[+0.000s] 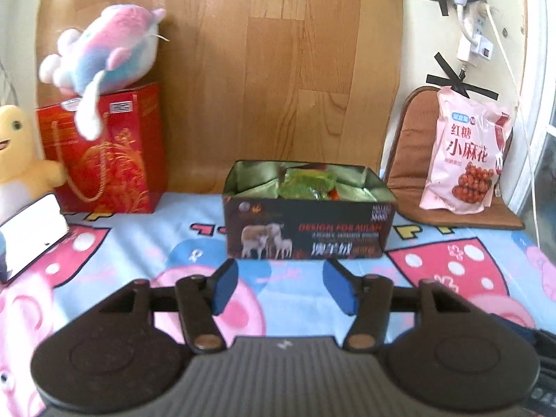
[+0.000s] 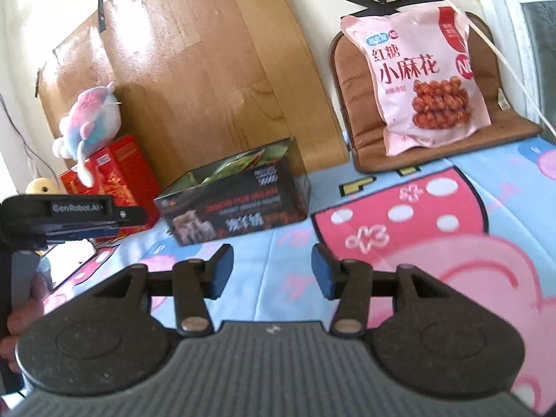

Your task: Organize snacks

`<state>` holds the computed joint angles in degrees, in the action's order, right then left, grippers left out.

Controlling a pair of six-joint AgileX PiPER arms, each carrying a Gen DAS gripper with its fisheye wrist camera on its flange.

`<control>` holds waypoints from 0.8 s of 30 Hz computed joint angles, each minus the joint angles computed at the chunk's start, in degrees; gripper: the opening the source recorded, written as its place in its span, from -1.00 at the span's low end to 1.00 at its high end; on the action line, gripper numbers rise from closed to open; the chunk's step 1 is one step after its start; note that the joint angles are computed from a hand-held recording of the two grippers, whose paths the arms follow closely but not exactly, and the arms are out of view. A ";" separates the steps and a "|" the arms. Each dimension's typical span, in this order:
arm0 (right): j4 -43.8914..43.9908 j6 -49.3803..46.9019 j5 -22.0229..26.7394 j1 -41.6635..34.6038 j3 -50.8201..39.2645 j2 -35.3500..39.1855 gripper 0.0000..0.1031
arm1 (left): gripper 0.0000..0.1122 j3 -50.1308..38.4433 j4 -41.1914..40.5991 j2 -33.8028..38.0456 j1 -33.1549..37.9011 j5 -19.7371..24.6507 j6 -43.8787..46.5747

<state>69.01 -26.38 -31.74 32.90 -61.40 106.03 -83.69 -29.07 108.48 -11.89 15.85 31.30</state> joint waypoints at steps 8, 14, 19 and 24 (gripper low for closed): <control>3.59 2.69 -6.28 7.03 5.70 -3.69 0.45 | 0.46 13.03 5.46 -8.25 -1.68 -6.16 -3.71; 3.30 3.80 -4.28 7.35 6.50 -5.22 0.48 | 0.80 17.16 4.32 -10.96 -1.56 -7.36 -3.44; 4.31 3.79 -5.08 8.27 7.64 -6.43 0.55 | 0.83 17.49 13.65 -11.29 -2.08 -6.19 -12.80; 6.01 3.70 -4.56 8.04 7.62 -6.42 0.64 | 0.83 17.15 20.63 -10.94 -2.51 -5.00 -18.82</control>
